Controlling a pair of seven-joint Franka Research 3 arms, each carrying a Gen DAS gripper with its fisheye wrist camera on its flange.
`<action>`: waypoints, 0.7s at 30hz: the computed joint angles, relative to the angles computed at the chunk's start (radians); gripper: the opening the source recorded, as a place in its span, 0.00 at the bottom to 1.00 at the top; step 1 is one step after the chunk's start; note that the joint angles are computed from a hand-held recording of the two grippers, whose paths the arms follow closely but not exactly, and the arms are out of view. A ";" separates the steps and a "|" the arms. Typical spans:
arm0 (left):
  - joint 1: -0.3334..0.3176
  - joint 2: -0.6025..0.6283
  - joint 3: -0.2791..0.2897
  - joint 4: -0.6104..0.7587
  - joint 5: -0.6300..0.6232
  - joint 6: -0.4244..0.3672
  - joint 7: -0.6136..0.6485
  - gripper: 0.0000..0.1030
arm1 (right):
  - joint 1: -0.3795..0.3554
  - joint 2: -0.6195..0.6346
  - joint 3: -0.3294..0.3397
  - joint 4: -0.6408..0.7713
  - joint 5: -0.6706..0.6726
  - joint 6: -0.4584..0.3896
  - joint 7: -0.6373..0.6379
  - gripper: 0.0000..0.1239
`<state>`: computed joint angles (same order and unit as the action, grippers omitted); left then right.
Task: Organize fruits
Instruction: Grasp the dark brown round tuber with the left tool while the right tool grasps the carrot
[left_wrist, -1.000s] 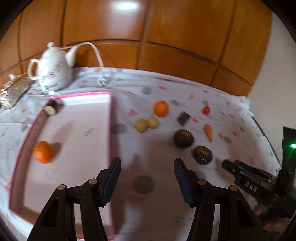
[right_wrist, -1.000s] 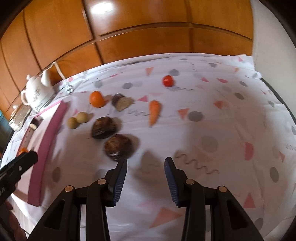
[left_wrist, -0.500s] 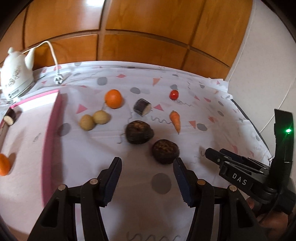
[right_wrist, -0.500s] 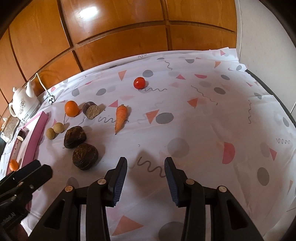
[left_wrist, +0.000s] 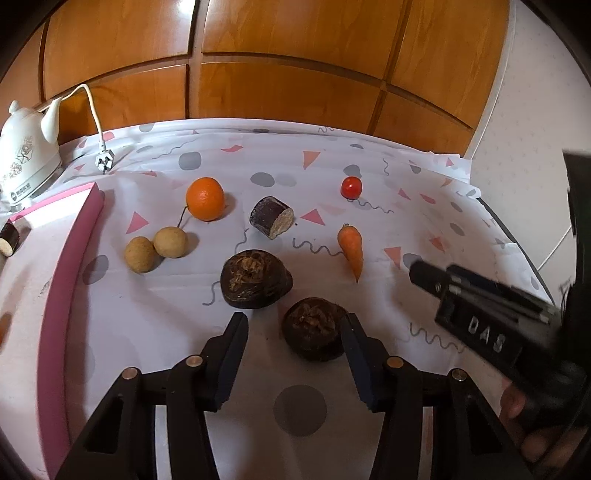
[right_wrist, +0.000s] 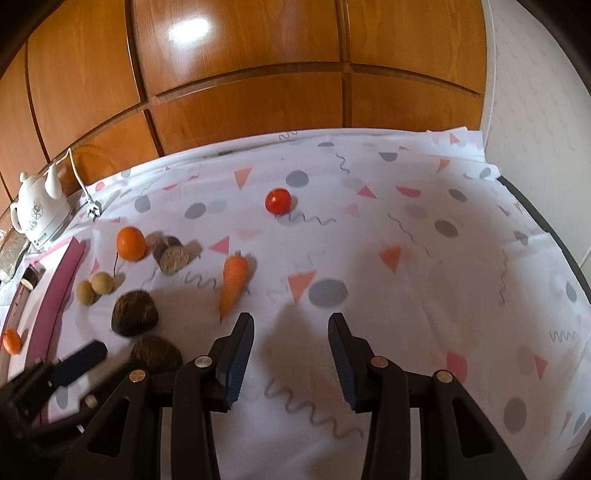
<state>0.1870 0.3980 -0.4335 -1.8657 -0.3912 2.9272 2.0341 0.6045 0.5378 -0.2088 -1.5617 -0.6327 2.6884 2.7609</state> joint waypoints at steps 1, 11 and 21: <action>0.002 0.003 -0.005 0.002 -0.005 0.004 0.002 0.51 | -0.010 0.004 0.006 0.006 0.007 0.012 -0.014 0.34; 0.012 0.064 -0.036 0.060 0.004 -0.040 -0.003 0.43 | -0.098 0.088 0.079 0.129 0.216 0.063 -0.322 0.31; 0.061 0.010 -0.055 -0.001 -0.073 0.005 0.038 0.42 | -0.112 0.242 0.104 0.348 0.444 -0.042 -0.517 0.27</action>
